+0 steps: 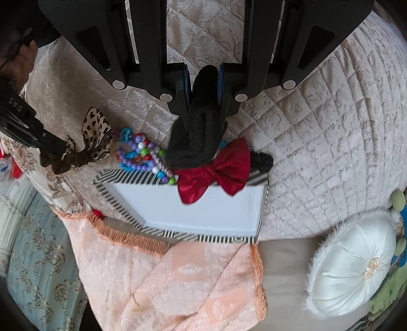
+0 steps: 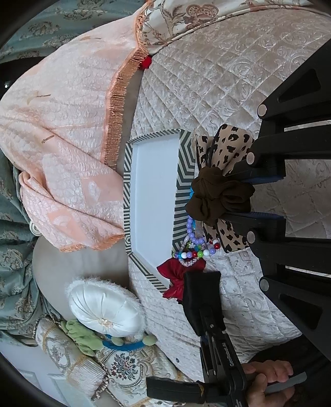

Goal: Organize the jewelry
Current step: 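Lower the black pouch into the white tray with the left tool while the right places the scrunchie there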

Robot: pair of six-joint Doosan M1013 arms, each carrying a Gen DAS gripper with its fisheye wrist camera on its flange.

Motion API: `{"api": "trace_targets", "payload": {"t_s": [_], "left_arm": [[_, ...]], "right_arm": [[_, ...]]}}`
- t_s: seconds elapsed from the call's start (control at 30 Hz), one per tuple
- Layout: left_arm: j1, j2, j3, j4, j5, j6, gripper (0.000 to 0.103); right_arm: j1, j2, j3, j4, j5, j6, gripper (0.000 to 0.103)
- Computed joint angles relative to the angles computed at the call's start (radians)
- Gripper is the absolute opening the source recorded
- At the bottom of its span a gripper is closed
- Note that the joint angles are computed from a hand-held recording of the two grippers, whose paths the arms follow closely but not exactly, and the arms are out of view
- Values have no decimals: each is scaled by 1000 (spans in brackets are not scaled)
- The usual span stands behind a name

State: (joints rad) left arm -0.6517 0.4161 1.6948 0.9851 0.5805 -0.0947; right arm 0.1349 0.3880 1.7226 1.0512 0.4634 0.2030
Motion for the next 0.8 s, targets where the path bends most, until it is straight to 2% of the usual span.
{"api": "trace_targets", "payload": {"t_s": [0.2,0.33,0.47,0.67,0.77,0.8], "left_arm": [[10,-26,16,97,-16,-103,14],[47,-22,-18,103,-34,-123,14],[85,-1,-79,112,-49,-107,14],[153,81,-172,-22,-90,0,14],[173,117,-188,-100,-118,47,14],[180,129,-196,-173,-126,108,14]], "right_arm": [[-5,0,-4,91,2,-64,16],[6,24,-53,56,7,4,16],[21,46,-113,96,-2,2,16],[42,139,-237,60,17,143,17],[52,198,-295,-101,32,329,16],[55,216,-318,-174,43,403,16]]}}
